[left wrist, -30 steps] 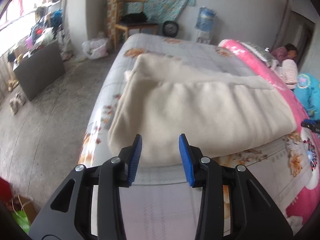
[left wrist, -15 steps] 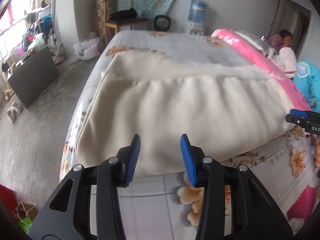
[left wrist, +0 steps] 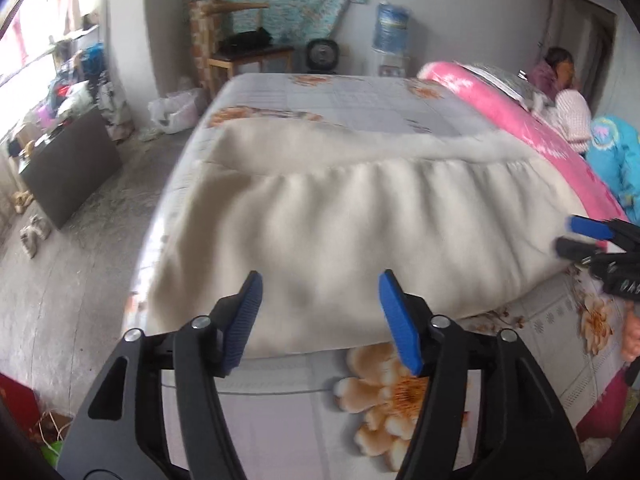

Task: Fold large clothes
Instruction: 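Pull both open tools back away from the folded jacket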

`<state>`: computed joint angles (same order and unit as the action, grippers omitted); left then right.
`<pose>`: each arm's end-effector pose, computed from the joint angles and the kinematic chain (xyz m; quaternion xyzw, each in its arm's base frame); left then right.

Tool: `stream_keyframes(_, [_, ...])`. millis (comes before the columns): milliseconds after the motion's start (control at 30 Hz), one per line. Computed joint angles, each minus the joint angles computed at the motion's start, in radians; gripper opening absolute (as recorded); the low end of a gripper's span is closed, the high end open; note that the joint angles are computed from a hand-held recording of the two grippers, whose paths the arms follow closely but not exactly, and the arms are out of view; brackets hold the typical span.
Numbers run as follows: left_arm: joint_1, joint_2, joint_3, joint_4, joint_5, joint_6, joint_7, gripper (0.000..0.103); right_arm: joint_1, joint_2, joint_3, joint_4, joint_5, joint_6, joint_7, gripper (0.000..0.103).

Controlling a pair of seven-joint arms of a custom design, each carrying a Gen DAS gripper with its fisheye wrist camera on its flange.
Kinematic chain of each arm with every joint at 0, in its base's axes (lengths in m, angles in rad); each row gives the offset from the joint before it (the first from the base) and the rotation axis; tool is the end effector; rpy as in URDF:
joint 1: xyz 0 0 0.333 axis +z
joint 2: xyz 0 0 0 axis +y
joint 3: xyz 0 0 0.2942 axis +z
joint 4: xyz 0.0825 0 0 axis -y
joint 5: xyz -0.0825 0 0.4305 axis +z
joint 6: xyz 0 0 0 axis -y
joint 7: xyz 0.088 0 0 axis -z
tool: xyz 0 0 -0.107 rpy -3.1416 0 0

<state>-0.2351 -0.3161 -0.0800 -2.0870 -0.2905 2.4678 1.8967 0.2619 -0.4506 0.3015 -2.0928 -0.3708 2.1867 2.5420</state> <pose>0.5328 -0.1779 0.6073 -0.4830 0.7998 -0.3172 0.1624 0.4324 0.2860 0.6319 -0.5703 0.7462 -0.2421 0.2435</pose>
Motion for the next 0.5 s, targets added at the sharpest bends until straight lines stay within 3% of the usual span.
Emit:
stream_keyframes(100, [0.049, 0.066, -0.005, 0.059, 0.053, -0.085, -0.112, 0.065, -0.019, -0.081, -0.039, -0.101, 0.067, -0.034, 0.082, 0.071])
stream_keyframes(167, [0.053, 0.087, 0.014, 0.074, -0.020, -0.110, -0.091, 0.067, -0.015, -0.137, -0.070, -0.192, 0.128, 0.050, 0.080, 0.071])
stream_keyframes(300, [0.051, 0.021, 0.012, 0.037, -0.072, -0.073, -0.062, 0.068, -0.035, -0.155, -0.023, -0.154, 0.131, 0.031, 0.082, 0.071])
stream_keyframes(367, [0.036, -0.031, 0.019, -0.003, -0.088, -0.048, -0.021, 0.075, -0.034, -0.166, 0.002, -0.139, 0.127, 0.015, 0.079, 0.073])
stream_keyframes(500, [0.001, -0.154, 0.029, -0.089, -0.081, -0.024, 0.005, 0.085, -0.021, -0.177, 0.050, -0.116, 0.112, -0.013, 0.098, 0.085])
